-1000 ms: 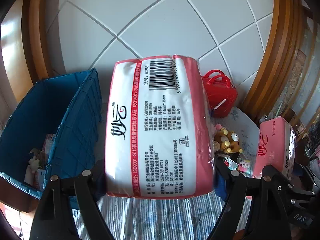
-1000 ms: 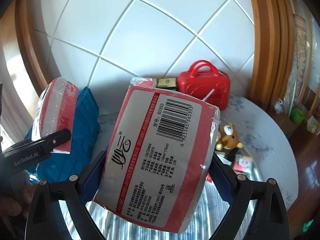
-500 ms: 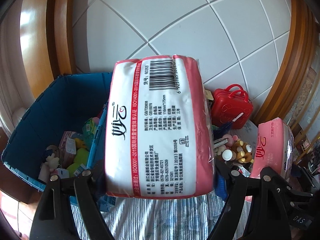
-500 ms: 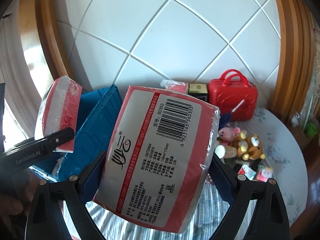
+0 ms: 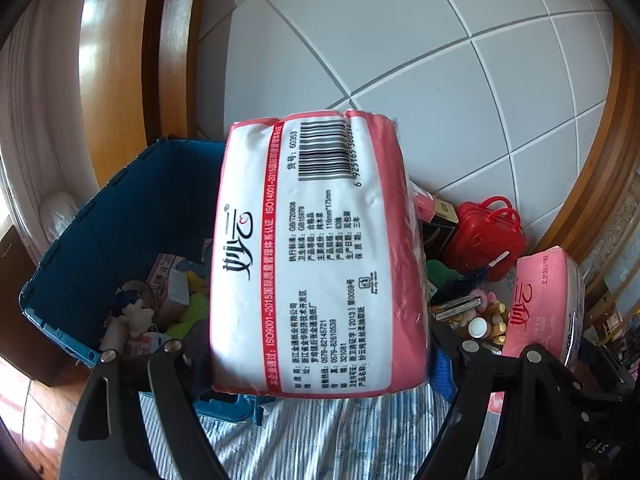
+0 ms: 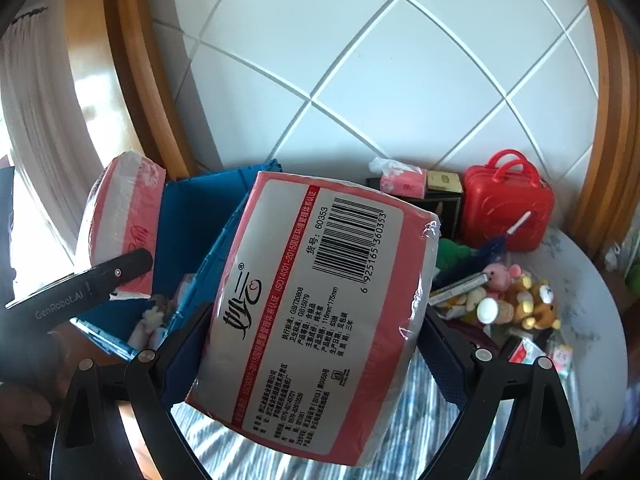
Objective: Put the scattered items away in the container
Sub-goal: 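Lift both held tissue packs and carry them over the blue bin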
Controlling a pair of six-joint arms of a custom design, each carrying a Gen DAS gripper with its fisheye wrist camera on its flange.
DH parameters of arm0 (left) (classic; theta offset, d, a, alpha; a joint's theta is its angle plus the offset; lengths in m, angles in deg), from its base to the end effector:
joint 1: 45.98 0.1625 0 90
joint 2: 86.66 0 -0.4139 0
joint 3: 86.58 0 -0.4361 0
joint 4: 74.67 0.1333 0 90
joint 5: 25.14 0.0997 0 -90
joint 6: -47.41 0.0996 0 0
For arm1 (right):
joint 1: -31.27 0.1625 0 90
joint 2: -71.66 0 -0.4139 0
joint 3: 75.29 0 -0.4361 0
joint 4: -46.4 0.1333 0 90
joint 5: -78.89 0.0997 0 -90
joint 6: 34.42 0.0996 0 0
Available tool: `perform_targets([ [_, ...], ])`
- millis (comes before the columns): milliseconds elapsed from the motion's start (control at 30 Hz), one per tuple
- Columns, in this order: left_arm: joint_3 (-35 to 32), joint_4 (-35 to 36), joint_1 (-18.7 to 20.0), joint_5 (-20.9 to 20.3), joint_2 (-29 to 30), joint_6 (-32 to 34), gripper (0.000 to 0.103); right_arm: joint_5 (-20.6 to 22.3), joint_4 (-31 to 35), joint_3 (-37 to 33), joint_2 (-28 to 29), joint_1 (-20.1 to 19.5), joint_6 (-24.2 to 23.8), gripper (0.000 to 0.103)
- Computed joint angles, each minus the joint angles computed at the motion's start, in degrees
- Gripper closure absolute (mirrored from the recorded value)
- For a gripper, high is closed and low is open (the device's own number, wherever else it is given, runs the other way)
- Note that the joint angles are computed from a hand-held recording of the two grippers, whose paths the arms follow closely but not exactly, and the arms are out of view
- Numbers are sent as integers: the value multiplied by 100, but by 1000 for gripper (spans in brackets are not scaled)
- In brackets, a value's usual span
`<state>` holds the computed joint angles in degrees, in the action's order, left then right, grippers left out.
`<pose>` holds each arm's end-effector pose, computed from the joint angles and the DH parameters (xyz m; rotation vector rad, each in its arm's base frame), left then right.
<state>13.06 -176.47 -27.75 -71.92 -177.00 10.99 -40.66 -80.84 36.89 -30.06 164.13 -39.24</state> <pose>-0.4410 -0.3574 0.4378 0.7677 2.4831 -0.8672 0.3833 -0.2893 0.4562 0.9311 -2.5242 0.8351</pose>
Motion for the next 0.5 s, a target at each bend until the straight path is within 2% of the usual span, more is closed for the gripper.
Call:
perform_targets([
  [500,-169,194,285,415,-303,-12,21,323,-470,-270,903,488,73,7],
])
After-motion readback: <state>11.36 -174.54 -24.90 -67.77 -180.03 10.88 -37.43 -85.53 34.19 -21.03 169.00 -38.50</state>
